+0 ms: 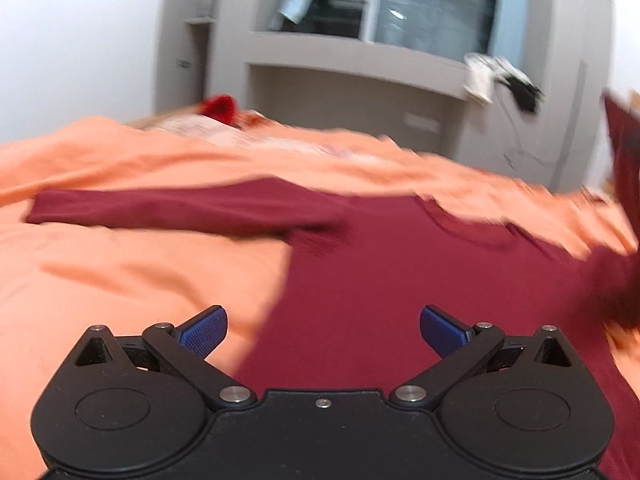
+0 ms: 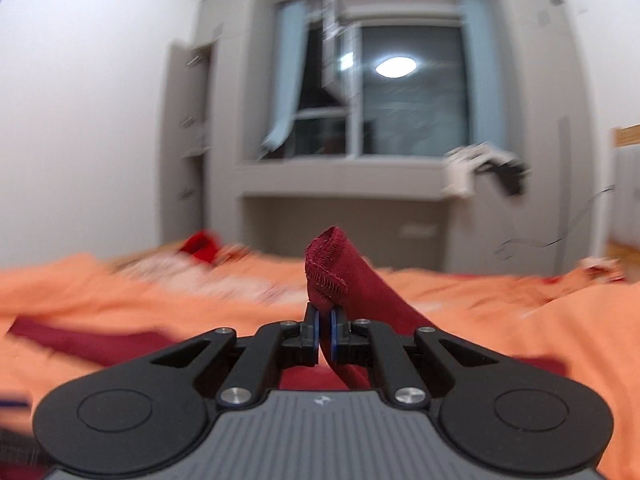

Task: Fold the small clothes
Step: 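Carry the held sleeve across the top's body with the right gripper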

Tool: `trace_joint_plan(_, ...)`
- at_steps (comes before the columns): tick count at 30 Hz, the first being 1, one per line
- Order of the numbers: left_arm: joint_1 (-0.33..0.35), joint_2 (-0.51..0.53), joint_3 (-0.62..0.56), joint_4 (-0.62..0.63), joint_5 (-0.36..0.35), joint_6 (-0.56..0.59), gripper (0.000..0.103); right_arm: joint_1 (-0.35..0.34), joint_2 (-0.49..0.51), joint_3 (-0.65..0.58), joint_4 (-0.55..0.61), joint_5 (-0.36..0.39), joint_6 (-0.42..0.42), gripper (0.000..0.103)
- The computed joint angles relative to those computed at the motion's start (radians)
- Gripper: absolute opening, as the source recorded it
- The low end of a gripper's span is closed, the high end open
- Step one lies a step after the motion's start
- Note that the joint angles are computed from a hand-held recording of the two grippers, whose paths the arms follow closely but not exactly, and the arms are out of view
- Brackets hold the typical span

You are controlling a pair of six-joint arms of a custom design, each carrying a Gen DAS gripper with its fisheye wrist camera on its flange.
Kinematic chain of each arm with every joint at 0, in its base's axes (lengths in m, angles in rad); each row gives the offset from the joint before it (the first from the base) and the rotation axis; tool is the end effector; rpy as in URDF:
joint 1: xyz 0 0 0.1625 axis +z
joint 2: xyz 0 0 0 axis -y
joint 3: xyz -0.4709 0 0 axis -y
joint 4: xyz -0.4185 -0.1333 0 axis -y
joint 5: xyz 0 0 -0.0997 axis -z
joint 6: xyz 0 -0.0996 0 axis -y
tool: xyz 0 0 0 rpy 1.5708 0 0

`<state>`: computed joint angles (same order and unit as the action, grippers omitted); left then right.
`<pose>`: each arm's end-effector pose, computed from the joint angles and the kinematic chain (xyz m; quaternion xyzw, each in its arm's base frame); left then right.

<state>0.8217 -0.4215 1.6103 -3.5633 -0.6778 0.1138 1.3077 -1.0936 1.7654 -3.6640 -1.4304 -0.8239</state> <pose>-0.3222 -0.6561 -0.0047 0.1937 0.8247 -0.4593 0.2673 -0.0285 -0.6719 0.4042 0.2532 -0.7138 0.5845 0.2910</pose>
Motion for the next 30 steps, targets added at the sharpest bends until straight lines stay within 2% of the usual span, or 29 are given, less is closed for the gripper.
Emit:
trace_joint_plan(5, 0.007, 0.007, -0.028, -0.139, 0.083, 0.074, 0.102, 0.042, 0.059, 0.06, 0.083, -0.079, -0.19, 0.005)
trace_joint_plan(12, 0.023, -0.021, -0.02, -0.094, 0.085, -0.004, 0.102, 0.064, 0.055, 0.165, 0.134, -0.171, -0.337, 0.008)
trace_joint_plan(14, 0.028, -0.028, -0.015, -0.073, 0.064, -0.028, 0.102, 0.059, 0.021, 0.184, 0.193, -0.169, -0.351, 0.015)
trace_joint_plan(15, 0.029, -0.032, -0.012, -0.061, 0.049, -0.04, 0.102, 0.053, 0.004, 0.189, 0.227, -0.159, -0.353, 0.024)
trace_joint_plan(16, 0.032, -0.027, -0.012, -0.059, 0.035, -0.046, 0.102, 0.044, -0.018, 0.205, 0.248, -0.147, -0.354, 0.042)
trace_joint_plan(18, 0.035, -0.029, -0.007, -0.046, 0.002, -0.06, 0.102, 0.012, -0.068, 0.237, 0.267, -0.101, -0.358, 0.063)
trace_joint_plan(19, 0.038, -0.029, -0.006, -0.042, -0.016, -0.063, 0.102, -0.007, -0.094, 0.257, 0.266, -0.078, -0.362, 0.067)
trace_joint_plan(21, 0.04, -0.025, -0.008, -0.038, -0.055, -0.055, 0.102, -0.043, -0.139, 0.278, 0.251, -0.052, -0.358, 0.072)
trace_joint_plan(23, 0.041, -0.011, -0.02, -0.041, -0.076, -0.034, 0.102, -0.083, -0.179, 0.291, 0.213, -0.035, -0.316, 0.079)
trace_joint_plan(25, 0.041, 0.008, -0.042, -0.028, -0.093, -0.02, 0.102, -0.12, -0.21, 0.287, 0.189, -0.019, -0.24, 0.087)
trace_joint_plan(27, 0.042, 0.029, -0.067, 0.001, -0.101, -0.006, 0.102, -0.156, -0.228, 0.275, 0.141, -0.014, -0.139, 0.091)
trace_joint_plan(30, 0.039, 0.063, -0.104, 0.065, -0.065, 0.017, 0.102, -0.19, -0.228, 0.248, 0.072, -0.071, -0.039, 0.094)
